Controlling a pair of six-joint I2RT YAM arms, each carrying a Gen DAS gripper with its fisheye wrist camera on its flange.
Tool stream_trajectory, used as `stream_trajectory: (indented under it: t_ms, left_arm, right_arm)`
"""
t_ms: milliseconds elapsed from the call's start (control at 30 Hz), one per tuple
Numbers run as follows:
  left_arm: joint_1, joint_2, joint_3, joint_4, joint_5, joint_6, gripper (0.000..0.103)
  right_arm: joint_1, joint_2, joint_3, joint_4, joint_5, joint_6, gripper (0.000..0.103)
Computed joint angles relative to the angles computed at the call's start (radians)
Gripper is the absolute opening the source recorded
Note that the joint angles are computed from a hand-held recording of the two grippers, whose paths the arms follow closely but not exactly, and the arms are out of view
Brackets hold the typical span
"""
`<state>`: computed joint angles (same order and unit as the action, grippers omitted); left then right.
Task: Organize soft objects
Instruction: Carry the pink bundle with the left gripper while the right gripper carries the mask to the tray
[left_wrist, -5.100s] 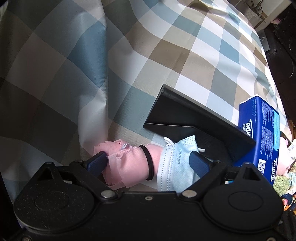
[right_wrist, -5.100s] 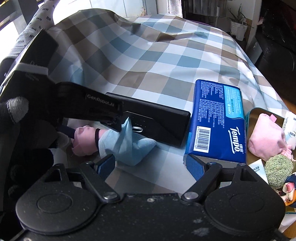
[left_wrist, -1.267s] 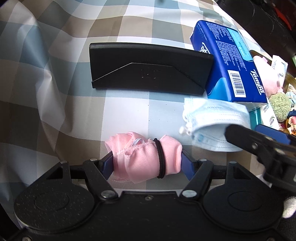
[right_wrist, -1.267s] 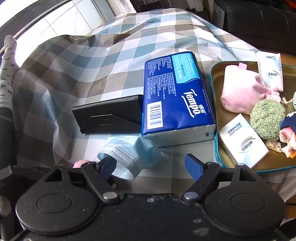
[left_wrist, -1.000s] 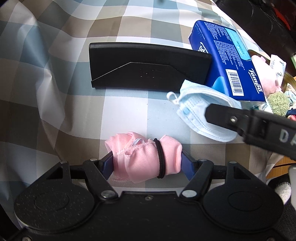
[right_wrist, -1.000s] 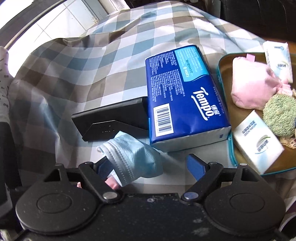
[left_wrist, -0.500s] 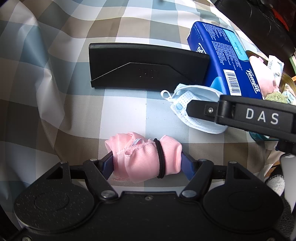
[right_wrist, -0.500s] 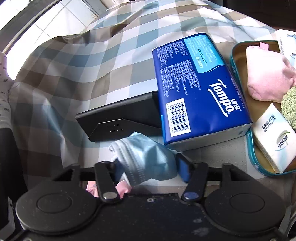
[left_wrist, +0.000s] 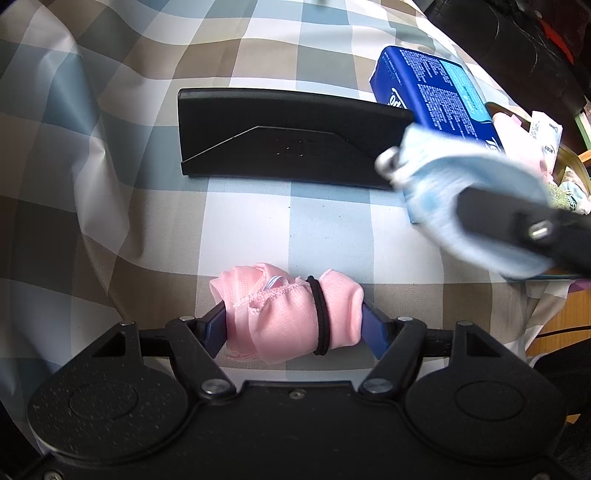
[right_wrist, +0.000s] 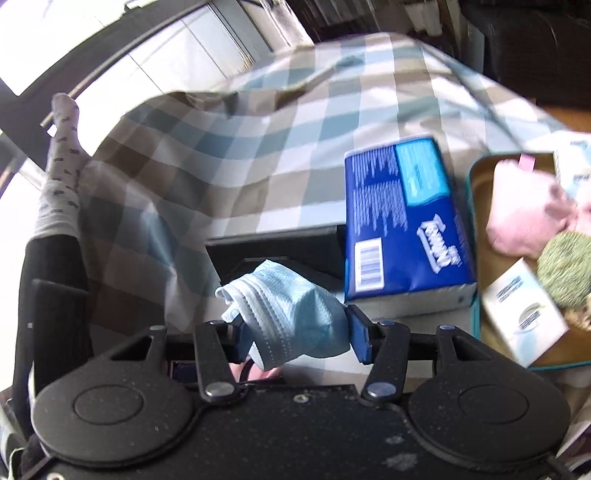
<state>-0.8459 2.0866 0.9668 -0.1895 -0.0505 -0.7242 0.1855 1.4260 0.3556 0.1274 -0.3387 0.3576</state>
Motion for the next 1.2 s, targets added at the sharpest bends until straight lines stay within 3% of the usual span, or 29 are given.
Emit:
stream_trajectory:
  t_ms: [200, 400, 700, 967, 1200]
  left_arm:
    - [-0.011, 0.016, 0.02, -0.015, -0.013, 0.0, 0.067]
    - [-0.038, -0.022, 0.003, 0.0, -0.043, -0.003, 0.066]
    - [-0.09, -0.08, 0.082, -0.072, -0.048, 0.004, 0.065]
    - [-0.14, -0.011, 0.343, -0.171, -0.055, 0.077, 0.065]
    - [-0.185, 0.221, 0.74, -0.294, 0.002, 0.117, 0.065]
  right_arm:
    - [-0.285, -0.194, 0.033, -0.172, -0.092, -0.134, 0.051]
    - [-0.571, -0.074, 0.181, -0.231, -0.089, -0.27, 0.051]
    - [-0.728, 0.111, 0.376, -0.264, -0.047, -0.346, 0.051]
    - [-0.782, 0.169, 0.451, -0.345, -0.054, -0.343, 0.051]
    - [-0.816, 0.118, 0.413, -0.355, 0.055, -0.372, 0.051]
